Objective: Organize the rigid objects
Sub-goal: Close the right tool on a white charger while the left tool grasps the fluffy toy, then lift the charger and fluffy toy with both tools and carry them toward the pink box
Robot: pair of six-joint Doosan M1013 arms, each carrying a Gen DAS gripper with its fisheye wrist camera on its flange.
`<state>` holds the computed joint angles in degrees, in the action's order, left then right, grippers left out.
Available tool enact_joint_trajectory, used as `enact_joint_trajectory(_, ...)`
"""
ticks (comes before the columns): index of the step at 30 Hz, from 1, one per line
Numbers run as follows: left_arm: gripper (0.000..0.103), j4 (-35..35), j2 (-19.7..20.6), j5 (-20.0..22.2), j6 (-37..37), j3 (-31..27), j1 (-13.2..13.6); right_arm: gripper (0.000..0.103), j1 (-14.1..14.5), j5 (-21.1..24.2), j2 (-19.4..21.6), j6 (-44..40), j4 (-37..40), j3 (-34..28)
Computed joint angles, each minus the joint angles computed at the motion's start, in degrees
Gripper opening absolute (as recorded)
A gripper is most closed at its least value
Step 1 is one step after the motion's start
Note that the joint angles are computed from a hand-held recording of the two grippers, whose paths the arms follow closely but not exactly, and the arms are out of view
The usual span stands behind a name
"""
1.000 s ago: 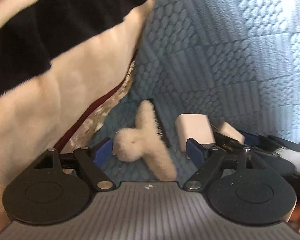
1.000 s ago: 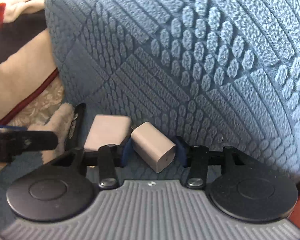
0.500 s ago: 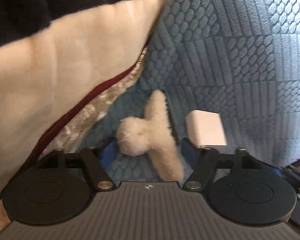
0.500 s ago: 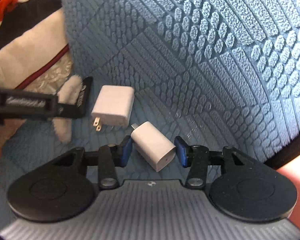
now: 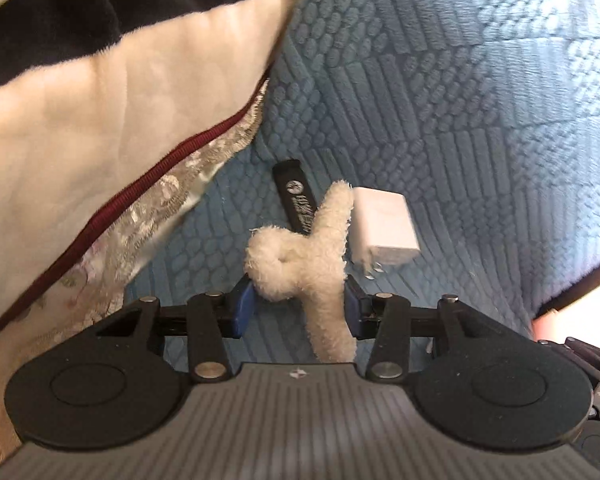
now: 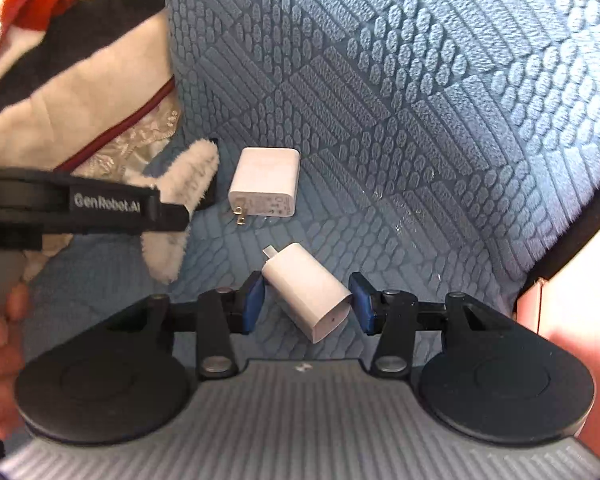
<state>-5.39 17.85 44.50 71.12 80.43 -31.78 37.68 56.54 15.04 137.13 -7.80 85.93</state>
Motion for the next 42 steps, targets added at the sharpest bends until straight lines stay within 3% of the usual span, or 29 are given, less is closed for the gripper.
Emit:
enact_joint_trajectory(15,0.051,-13.94,-6.22,2.86,11.72,6.51,1.26,0.05,5.0,8.53,-2.56,6.87,-4.36,-0.85)
enact_joint_trajectory(29,0.051,-16.95,-12.12,3.35,15.18,11.76,0.89,0.05,10.62,13.38,-5.28,13.06,-10.2,-1.83)
enact_joint_trajectory(35,0.051,-18.56,-15.1,2.59,14.74,14.32,1.25,0.05,11.75,13.96,-5.93,18.16,-10.69,-2.21)
enact_joint_trajectory(42,0.051,-17.02,-14.77,3.07,15.03,13.89,0.26,0.05,11.65,14.74,-5.56,23.13,-8.75,-1.62)
